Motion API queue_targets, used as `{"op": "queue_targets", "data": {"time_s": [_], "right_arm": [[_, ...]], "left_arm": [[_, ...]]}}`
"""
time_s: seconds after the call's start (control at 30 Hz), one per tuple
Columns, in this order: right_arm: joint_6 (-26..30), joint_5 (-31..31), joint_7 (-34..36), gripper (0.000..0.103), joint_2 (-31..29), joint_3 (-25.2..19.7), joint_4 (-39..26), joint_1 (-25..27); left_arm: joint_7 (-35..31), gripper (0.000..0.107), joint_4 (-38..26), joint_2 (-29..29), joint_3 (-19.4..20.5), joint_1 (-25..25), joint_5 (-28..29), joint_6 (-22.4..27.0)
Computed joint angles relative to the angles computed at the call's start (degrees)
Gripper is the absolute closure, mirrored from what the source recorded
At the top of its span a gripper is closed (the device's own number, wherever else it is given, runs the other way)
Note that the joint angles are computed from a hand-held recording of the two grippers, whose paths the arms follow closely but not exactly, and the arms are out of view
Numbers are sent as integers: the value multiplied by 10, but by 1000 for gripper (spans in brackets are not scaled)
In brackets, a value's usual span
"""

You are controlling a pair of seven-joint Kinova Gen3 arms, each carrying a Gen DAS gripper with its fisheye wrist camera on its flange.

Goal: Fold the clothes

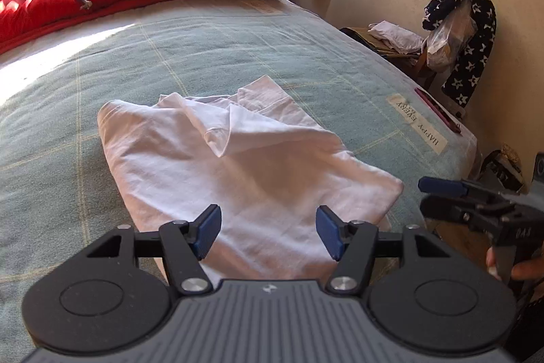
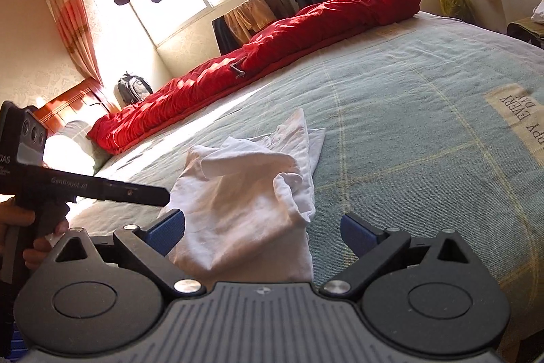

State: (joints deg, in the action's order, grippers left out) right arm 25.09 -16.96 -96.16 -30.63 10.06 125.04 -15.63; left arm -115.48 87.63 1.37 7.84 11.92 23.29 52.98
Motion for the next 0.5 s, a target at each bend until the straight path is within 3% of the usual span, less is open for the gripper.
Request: {"op": "queue_targets", "data": {"time_s": [0.1,0.27,0.4,0.5], "right_arm": [[11,-1,-12,13,4,1,-7,13],[18,8,-23,13,8,-18,-18,31],[25,9,-29,13,12,-25,-26,30],[28,11,-32,12,13,-33,-31,30]], "left_arm": [[-45,45,77,-59,56,-23,-68,-70],[-61,43,184,-124,79,13,-185,-181],[-53,43,223,-145,167,-46,-278,-216],[-20,41,250,-152,211,-75,-348,-252]]}}
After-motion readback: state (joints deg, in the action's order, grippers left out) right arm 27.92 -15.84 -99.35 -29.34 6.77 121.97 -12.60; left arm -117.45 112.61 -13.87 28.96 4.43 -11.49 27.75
